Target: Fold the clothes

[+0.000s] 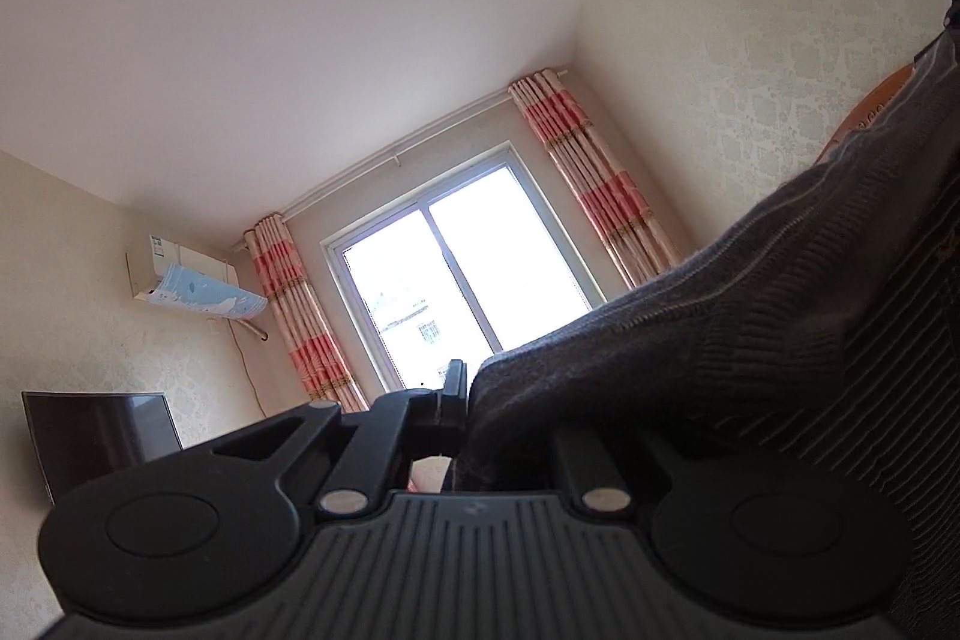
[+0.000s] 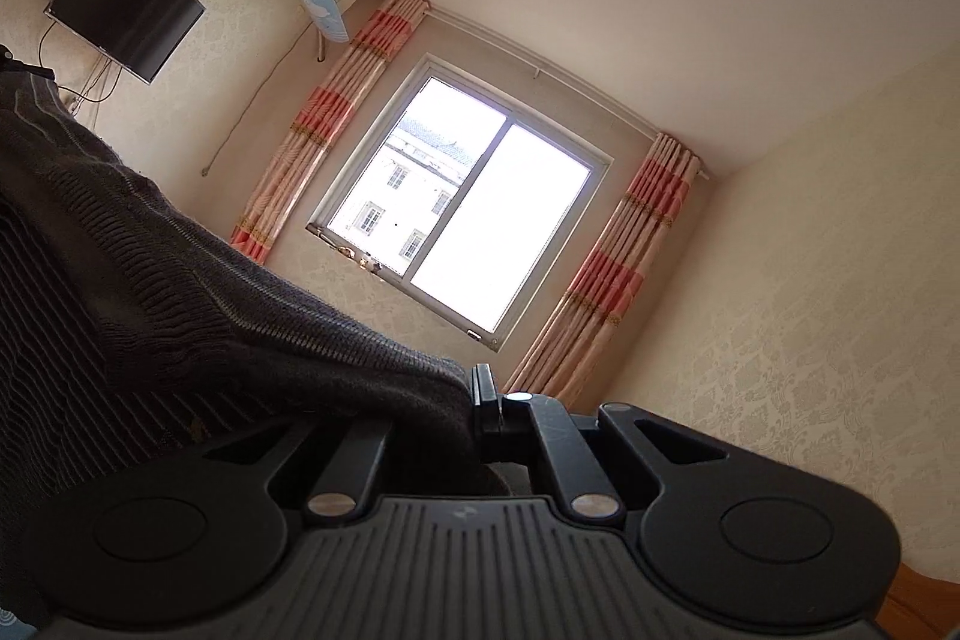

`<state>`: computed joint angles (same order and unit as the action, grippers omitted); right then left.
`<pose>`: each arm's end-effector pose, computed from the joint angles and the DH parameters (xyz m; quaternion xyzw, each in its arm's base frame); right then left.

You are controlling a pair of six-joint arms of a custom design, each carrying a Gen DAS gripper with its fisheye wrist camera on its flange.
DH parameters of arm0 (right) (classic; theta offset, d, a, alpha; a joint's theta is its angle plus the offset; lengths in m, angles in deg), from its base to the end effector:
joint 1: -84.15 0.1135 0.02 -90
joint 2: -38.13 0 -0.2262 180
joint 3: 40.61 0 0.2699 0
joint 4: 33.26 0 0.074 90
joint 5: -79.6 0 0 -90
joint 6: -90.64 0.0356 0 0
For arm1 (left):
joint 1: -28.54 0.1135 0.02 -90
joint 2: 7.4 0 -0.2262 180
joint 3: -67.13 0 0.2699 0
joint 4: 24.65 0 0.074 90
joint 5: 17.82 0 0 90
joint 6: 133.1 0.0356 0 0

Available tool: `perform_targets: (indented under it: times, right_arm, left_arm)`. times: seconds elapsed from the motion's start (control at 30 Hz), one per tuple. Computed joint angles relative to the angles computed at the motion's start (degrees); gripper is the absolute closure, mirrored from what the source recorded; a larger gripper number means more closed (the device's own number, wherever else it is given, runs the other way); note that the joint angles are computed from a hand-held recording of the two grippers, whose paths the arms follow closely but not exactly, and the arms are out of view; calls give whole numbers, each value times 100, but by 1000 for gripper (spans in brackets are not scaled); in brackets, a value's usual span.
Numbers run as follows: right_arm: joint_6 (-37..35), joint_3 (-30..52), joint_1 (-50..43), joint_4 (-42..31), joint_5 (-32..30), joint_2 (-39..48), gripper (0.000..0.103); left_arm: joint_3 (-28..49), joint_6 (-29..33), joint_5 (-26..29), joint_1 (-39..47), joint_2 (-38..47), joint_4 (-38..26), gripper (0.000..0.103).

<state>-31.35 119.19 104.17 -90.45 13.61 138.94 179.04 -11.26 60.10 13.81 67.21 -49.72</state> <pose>0.2943 0.0918 0.5704 -0.1642 0.6773 -0.2172 0.6835 0.2737 -0.0642 0.5182 0.1715 0.6058 0.1805 0.7556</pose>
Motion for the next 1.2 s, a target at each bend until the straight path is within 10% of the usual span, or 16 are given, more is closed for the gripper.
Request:
perform_targets:
  times: [0.3, 1.2]
  right_arm:
    - [-353, -3163, 367, 1143, 122, -2019, 97]
    - [-350, -3262, 1655, -19, 1375, -3020, 97]
  left_arm:
    - [-1400, -22, -154, -115, -1154, -143, 96]
    - [-1137, -268, 301, 0, -2222, -1844, 96]
